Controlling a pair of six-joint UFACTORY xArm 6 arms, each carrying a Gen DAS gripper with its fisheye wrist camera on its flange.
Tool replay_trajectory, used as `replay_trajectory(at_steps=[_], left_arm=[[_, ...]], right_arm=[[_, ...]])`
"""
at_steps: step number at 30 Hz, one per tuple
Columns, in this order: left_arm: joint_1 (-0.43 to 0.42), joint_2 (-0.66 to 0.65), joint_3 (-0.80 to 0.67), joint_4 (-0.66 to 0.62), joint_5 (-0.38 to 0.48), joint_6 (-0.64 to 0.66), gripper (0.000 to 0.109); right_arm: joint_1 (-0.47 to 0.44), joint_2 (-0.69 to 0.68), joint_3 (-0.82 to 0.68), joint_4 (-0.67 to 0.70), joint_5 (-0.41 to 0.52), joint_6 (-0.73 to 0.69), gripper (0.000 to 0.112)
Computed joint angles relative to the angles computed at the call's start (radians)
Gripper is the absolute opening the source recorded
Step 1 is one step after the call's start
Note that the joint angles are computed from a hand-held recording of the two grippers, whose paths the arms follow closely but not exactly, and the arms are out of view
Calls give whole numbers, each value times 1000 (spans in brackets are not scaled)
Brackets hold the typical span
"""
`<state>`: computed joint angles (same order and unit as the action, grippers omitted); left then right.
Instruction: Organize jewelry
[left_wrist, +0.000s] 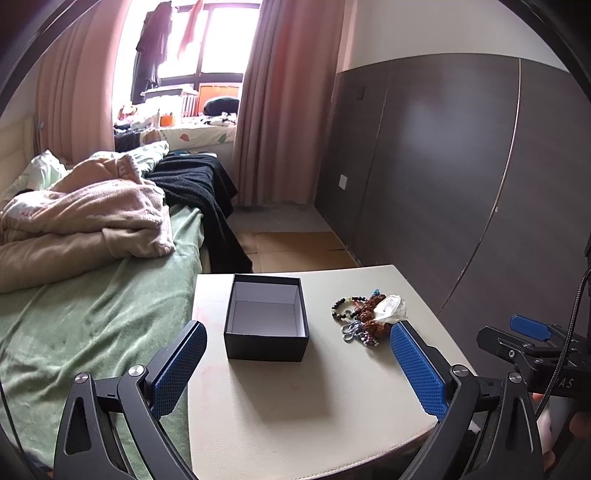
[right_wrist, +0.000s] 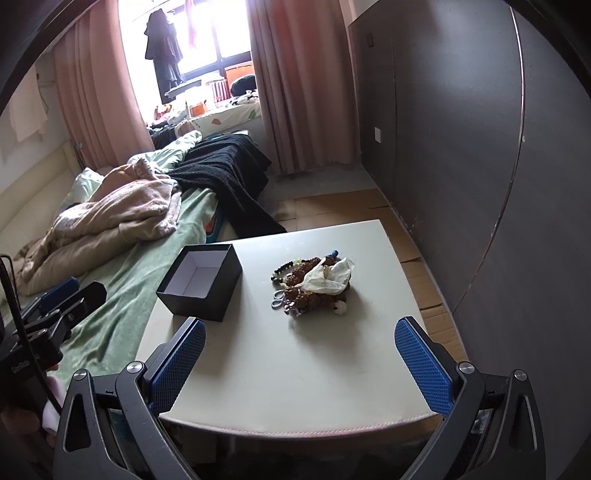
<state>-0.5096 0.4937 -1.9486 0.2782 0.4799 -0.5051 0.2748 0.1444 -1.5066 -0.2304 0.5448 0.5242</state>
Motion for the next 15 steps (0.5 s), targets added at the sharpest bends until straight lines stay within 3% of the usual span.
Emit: replay_trajectory(at_steps=[15], left_arm=[[-1,10,-16,-13,10,14,100]], right_arm=[[1,-6,10,-7,-2,11,103]])
